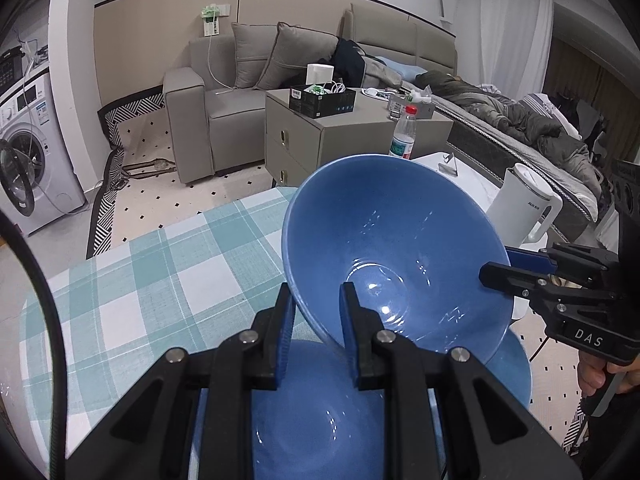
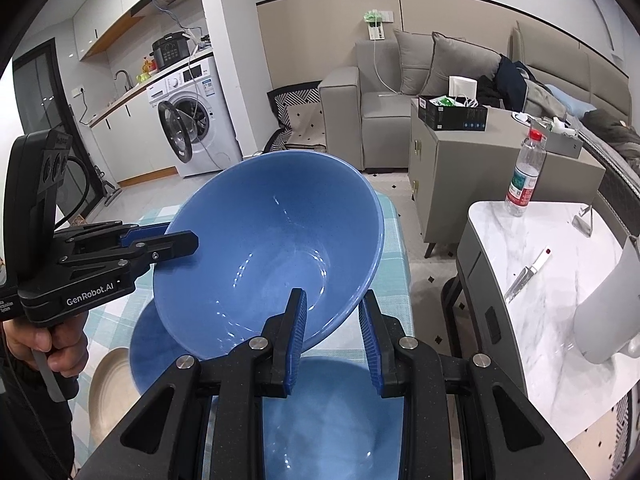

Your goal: Organize plates and bowls

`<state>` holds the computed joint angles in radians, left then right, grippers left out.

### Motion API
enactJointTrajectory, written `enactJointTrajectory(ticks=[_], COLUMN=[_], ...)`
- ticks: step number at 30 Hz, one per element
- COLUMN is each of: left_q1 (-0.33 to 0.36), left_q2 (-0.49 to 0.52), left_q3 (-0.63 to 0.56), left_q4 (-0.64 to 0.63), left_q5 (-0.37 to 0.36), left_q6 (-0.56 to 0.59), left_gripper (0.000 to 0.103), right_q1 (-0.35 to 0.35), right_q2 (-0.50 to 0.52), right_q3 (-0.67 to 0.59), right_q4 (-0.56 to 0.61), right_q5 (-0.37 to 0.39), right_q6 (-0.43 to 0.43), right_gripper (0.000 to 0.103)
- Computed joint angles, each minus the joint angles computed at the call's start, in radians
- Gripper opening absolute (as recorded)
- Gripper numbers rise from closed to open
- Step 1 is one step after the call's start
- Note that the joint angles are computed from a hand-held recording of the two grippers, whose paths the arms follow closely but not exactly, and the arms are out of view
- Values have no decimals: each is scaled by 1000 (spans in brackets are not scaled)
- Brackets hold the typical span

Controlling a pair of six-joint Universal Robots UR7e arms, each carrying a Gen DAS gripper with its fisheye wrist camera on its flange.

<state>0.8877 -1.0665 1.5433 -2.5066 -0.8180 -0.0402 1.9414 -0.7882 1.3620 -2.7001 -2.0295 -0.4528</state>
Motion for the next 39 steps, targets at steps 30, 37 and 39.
enactJointTrajectory(ticks=[30, 37, 39], left_q1=[-77, -94, -99], left_q2=[-186, -221, -226], left_q3=[252, 304, 315], left_q4=[-96, -106, -109], left_q5=[123, 153, 165], left_q6=[-103, -137, -145], left_gripper=[21, 21, 21], right_q1=[62, 72, 73], right_q2=[-44, -51, -52], right_q3=[133, 161, 166], right_q4=[-75, -92, -92], right_q5=[55, 61, 64], right_q6=[-48, -59, -58], right_gripper=[27, 27, 27])
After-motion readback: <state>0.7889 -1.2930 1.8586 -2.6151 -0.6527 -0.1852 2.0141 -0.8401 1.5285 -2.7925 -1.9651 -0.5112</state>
